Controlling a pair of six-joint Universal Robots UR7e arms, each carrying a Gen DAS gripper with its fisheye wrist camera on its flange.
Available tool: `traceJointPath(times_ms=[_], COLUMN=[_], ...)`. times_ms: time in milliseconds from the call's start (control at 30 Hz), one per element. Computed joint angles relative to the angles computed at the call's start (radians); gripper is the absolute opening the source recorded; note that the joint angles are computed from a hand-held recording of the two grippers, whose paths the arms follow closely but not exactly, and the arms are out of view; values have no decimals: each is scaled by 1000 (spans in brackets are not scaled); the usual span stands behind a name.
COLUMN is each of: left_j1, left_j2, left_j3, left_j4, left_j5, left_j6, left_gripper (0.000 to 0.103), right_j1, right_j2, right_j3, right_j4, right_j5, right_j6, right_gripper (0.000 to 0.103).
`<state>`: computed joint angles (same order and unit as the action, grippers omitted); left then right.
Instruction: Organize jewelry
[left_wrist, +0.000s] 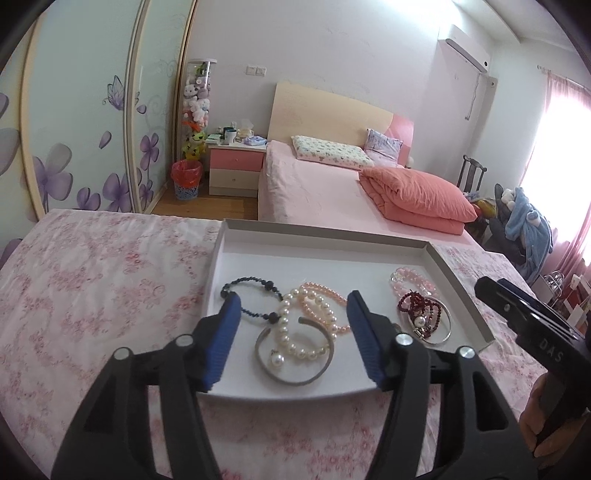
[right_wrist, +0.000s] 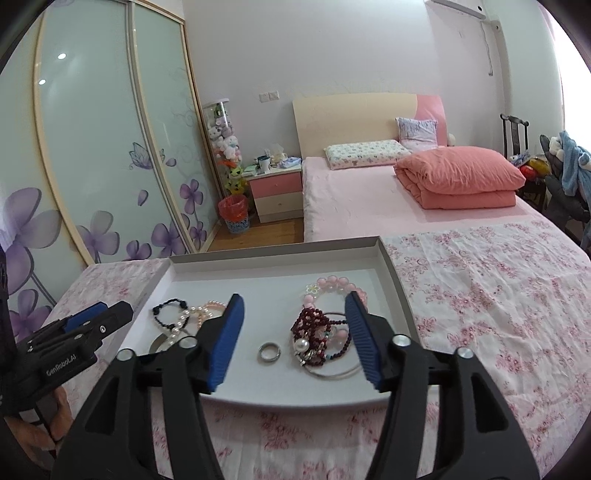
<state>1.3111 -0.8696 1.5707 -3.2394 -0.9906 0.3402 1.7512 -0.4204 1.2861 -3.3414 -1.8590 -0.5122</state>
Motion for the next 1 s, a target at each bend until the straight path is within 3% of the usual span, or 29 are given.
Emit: traceJointPath(times_ms=[67, 300, 467, 1000], left_j1=[-3, -25, -64, -155], left_j2=[-21, -95, -145, -220], left_j3=[33, 166, 299, 578], left_j4=[-23, -110, -245, -590], left_j5=[5, 29, 68, 135], left_j6=[-2, 7, 93, 203], left_gripper=[73, 89, 98, 99], right_j1=[2, 10, 15, 31], right_j2=[-16, -69, -112, -188], right_j3=[35, 156, 258, 528], right_j4=[-25, -100, -151, -434], right_j5=[5, 16, 7, -35], right_j6=[-11, -50, -53, -60], right_gripper=[69, 92, 97, 101])
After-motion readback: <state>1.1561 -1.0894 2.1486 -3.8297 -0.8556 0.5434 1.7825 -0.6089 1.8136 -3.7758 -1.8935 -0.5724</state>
